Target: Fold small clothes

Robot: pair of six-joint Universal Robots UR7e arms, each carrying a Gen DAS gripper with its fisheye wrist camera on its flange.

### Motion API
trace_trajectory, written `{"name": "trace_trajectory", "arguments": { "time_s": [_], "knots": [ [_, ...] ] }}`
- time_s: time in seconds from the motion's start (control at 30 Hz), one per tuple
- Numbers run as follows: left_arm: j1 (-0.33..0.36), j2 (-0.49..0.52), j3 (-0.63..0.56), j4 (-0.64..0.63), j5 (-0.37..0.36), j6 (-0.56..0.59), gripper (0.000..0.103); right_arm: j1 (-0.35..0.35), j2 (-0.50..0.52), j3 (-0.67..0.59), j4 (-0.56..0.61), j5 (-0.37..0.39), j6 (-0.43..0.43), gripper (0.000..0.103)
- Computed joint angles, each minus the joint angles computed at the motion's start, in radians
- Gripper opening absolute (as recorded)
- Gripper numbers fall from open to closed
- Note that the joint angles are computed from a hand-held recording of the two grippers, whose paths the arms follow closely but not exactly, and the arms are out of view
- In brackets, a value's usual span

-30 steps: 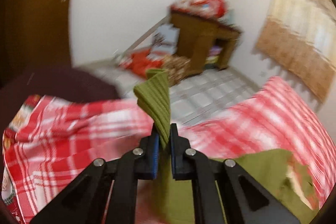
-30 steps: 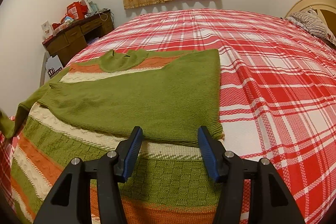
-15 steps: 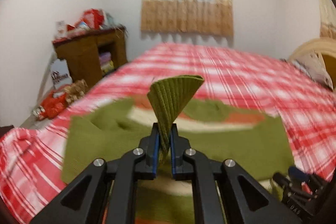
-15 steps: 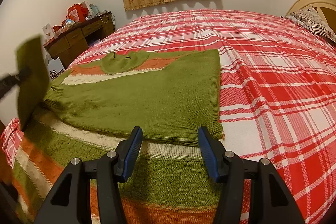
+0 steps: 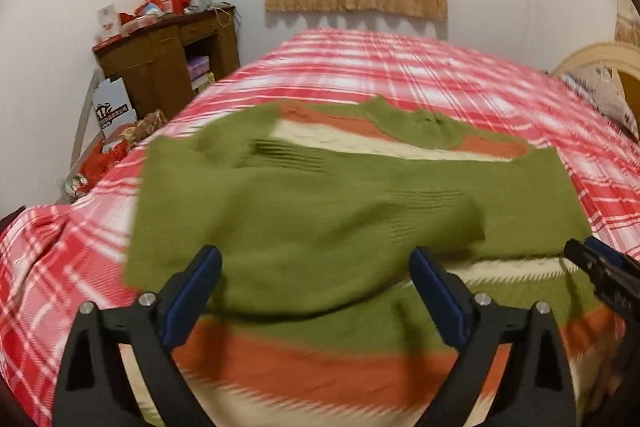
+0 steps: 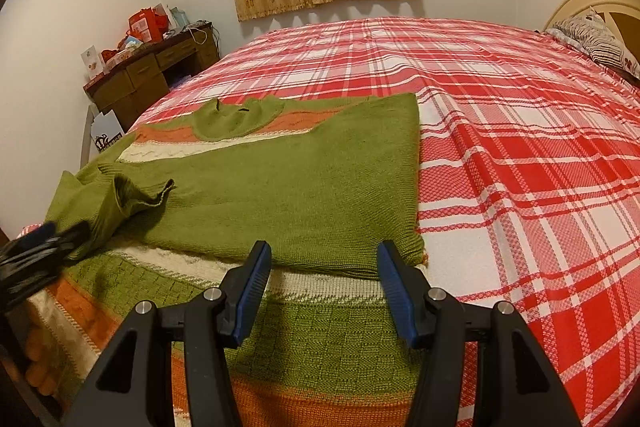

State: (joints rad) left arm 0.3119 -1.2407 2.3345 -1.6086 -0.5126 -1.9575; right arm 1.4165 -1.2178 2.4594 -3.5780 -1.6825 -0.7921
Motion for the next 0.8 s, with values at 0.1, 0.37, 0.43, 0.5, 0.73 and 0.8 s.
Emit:
{"name": "trace_trajectory", "arguments": {
  "time_s": [0.1,0.37,0.43,0.5,0.73,0.8],
  "knots": [
    [-0.038,-0.081,0.043,0.139,-0.049,-0.158,0.097,0.01,0.001,-0.009,0.021,-0.017,0.004,0.06],
    [-0.04,-0.124,0.163,0.136,-0.08,-0.384,0.1,0.119,-0.067,-0.065,0.34,0.129,0.227,0.064],
    [-0.004,-0.081,0.135,0.109,-0.079,-0.325,0.103,0.186,0.014,-0.105,0.336,0.065,0.248,0.067],
    [0.004,-0.048,0.12,0.118,-0.072,-0.334,0.103,0.23,0.108,-0.15,0.33,-0.003,0.25,0.067],
    [-0.024,-0.071,0.149,0.12,-0.069,-0.361,0.103,0.328,0.332,-0.19,0.105,-0.189,0.095,0.033],
    [-0.033,-0.069,0.15,0.13,-0.076,-0.371,0.103,0.335,0.319,-0.185,0.115,-0.18,0.084,0.015]
  ]
}}
